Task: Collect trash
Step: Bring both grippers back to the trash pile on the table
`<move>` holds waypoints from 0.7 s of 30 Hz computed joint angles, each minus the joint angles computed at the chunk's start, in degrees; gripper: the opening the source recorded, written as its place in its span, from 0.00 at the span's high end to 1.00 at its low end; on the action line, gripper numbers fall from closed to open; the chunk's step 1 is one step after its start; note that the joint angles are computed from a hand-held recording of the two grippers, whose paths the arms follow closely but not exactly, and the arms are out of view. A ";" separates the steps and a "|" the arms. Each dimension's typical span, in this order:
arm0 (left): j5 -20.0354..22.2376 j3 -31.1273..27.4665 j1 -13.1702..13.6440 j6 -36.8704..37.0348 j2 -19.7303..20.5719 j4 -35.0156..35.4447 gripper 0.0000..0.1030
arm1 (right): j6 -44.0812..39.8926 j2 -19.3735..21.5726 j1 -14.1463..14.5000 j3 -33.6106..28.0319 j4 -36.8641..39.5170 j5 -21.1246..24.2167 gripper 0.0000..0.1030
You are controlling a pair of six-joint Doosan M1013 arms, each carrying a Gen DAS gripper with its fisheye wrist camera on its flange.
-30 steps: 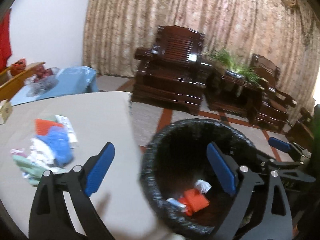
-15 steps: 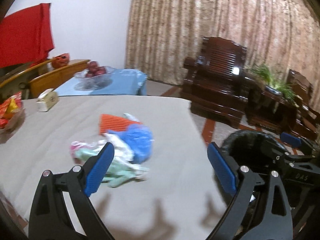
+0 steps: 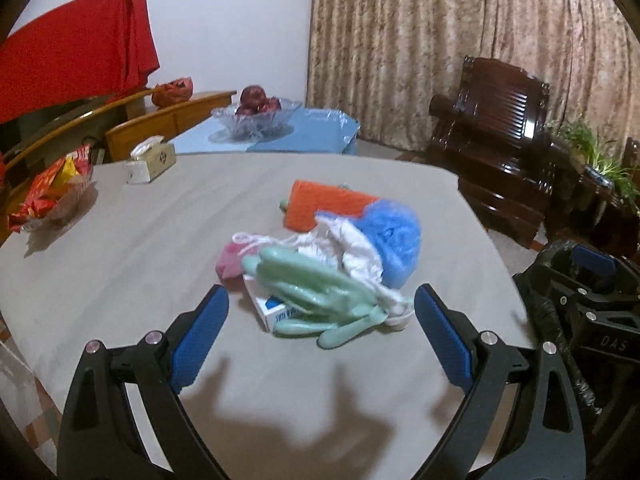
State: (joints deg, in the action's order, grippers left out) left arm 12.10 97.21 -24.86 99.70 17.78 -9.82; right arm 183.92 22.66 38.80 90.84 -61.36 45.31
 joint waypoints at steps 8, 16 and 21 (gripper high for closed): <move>2.60 -2.18 -0.82 -5.10 3.10 4.14 0.11 | -1.85 1.02 -0.93 -0.48 0.79 -1.65 0.06; 5.77 -4.46 -1.38 -6.63 5.71 3.87 0.12 | -3.34 1.68 -1.68 -0.98 0.90 -2.82 0.06; 8.89 -5.43 -1.31 -4.48 6.87 0.51 0.43 | -3.83 2.15 -1.96 -1.34 1.43 -3.54 0.06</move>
